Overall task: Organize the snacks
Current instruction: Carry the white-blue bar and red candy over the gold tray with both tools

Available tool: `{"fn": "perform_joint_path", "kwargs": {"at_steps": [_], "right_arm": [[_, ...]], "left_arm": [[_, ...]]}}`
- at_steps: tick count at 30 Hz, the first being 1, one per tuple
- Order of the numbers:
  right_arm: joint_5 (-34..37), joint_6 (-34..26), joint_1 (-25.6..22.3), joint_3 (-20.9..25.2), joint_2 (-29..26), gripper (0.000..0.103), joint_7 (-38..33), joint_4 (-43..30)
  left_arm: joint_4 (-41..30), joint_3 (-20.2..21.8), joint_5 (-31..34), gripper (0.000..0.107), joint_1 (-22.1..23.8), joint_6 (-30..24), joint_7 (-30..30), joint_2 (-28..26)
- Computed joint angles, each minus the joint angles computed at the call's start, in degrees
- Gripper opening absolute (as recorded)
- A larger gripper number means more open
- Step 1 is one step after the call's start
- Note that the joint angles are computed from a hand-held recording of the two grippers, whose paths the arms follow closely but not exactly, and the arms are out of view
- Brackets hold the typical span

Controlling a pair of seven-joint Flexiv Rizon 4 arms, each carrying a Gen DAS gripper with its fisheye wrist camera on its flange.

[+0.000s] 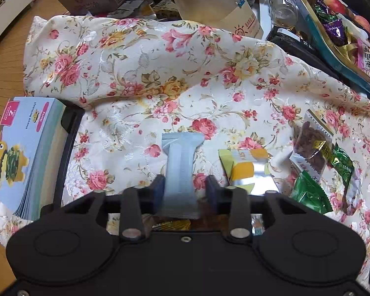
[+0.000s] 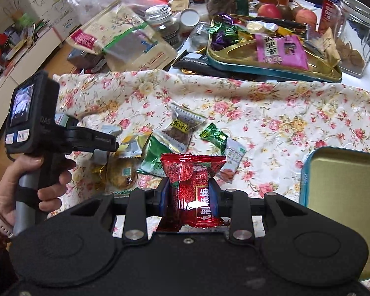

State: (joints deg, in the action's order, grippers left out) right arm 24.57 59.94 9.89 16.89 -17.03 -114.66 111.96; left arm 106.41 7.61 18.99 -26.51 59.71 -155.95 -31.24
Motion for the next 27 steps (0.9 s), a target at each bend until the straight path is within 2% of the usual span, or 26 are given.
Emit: {"fn": "perform_joint_path", "kwargs": {"at_steps": [6, 9, 13, 15, 18, 23, 27], "right_arm": [[-1.43, 0.31, 0.56, -0.50, -0.88, 0.034, 1.93, -0.15], [-1.81, 0.77, 0.45, -0.58, -1.02, 0.034, 3.01, -0.30], [-1.32, 1.31, -0.21, -0.42, -0.97, 0.034, 3.45, -0.81], [-1.15, 1.83, -0.56, -0.52, -0.87, 0.034, 3.70, -0.99], [-0.85, 2.43, -1.22, -0.95, -0.80, 0.034, 4.67, -1.37], [-0.83, 3.87, -2.79, -2.26, -0.87, 0.034, 7.41, -2.21], [-1.94, 5.63, -3.97, -3.58, -0.99, 0.034, 10.09, -2.41]], "left_arm": [[1.94, 0.65, -0.55, 0.030, 0.14, 3.38, -1.70, 1.15], [1.73, 1.41, 0.31, 0.029, -0.84, 2.05, -3.42, 2.69], [-1.64, 1.87, 4.76, 0.029, -3.38, -3.95, -6.48, 4.85], [-4.01, 0.91, 7.05, 0.029, -4.10, -7.40, -7.15, 5.67], [-7.07, -1.76, 8.49, 0.029, -3.85, -9.56, -6.31, 6.29], [-11.91, -5.06, 8.63, 0.029, -4.28, -8.87, -3.76, 5.60], [-17.23, -6.49, 7.72, 0.030, -5.72, -7.21, -0.94, 2.84]]}}
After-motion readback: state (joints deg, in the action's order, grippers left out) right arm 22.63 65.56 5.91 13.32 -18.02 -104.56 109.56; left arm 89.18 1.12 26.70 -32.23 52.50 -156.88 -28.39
